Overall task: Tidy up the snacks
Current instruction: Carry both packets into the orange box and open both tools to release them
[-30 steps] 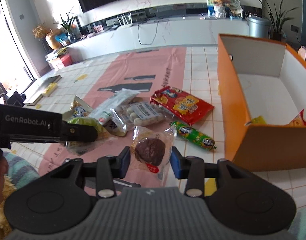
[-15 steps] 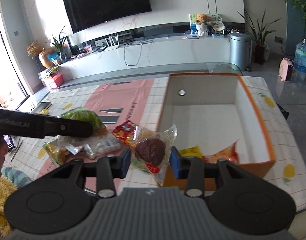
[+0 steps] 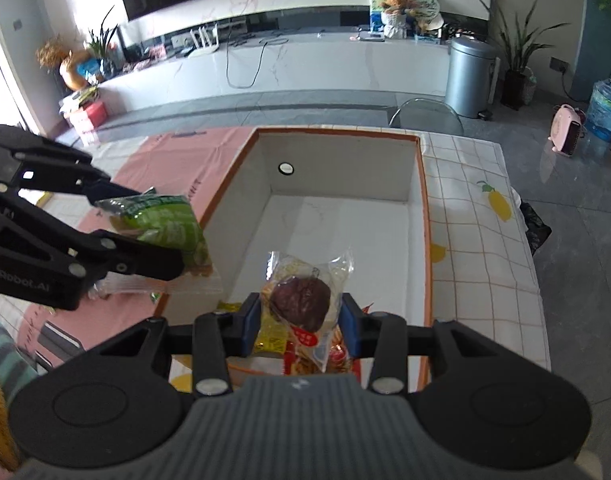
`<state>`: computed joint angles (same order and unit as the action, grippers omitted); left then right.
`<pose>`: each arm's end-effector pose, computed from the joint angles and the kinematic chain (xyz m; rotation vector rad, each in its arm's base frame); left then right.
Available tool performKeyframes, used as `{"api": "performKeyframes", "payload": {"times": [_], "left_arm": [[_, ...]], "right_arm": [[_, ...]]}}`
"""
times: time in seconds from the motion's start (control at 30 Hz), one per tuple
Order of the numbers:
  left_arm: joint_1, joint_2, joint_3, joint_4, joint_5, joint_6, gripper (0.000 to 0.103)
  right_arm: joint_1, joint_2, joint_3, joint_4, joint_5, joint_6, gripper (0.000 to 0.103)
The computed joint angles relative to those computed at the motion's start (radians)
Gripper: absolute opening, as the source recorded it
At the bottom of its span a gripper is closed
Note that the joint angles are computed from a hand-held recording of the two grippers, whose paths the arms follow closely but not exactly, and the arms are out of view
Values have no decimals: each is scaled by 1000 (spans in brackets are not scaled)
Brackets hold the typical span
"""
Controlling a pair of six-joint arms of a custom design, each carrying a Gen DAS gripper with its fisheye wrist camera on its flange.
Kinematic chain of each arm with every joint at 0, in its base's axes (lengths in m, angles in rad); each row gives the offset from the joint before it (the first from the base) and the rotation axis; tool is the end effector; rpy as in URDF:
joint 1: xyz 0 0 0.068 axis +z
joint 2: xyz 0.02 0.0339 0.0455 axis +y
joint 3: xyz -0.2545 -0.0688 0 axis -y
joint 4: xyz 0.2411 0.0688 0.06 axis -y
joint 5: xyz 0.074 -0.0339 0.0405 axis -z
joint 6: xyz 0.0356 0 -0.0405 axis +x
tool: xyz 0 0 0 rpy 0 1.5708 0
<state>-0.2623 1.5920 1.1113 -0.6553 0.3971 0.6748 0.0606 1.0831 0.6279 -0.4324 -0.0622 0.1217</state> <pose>0.2977 -0.0942 0.2128 1.2827 2.2774 -0.3961 0.2123 0.0151 0.2013 0.0480 2.4619 0.1560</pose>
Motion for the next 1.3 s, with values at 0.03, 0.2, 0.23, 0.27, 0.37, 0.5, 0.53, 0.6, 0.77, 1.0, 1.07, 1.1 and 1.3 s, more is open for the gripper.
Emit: {"api": "performKeyframes", "payload": {"times": [0.03, 0.2, 0.23, 0.27, 0.37, 0.5, 0.53, 0.6, 0.77, 1.0, 1.07, 1.1, 1.3], "left_arm": [[-15, 20, 7, 8, -21, 14, 55], [-63, 138, 80, 6, -112, 122, 55], [-68, 162, 99, 1, -123, 151, 55], [-73, 185, 118, -6, -135, 172, 55], [-93, 245, 167, -28, -178, 256, 55], [-119, 338, 239, -38, -248, 314, 55], [-120, 367, 270, -58, -254, 327, 55], [-125, 422, 327, -90, -271, 340, 55], [-142, 502, 390, -102, -325, 396, 56], [-152, 591, 474, -147, -342, 454, 56], [-154, 620, 505, -158, -349, 458, 57], [-155, 629, 513, -162, -353, 462, 57], [-154, 665, 540, -174, -366, 485, 59]], "right_arm": [[-10, 37, 11, 11, -9, -26, 39], [-37, 210, 75, 61, -32, -132, 39], [-44, 244, 91, 68, -41, -152, 39], [-49, 275, 105, 71, -50, -171, 39], [-72, 372, 165, 66, -82, -235, 39], [-77, 485, 239, 50, -100, -299, 39], [-75, 511, 255, 47, -99, -311, 39], [-64, 557, 286, 41, -94, -332, 39], [-49, 650, 351, 12, -104, -377, 39], [-69, 756, 429, -30, -119, -426, 39], [-74, 777, 447, -46, -127, -419, 40], [-77, 784, 452, -48, -131, -419, 40], [-95, 857, 512, -68, -154, -406, 40]]}}
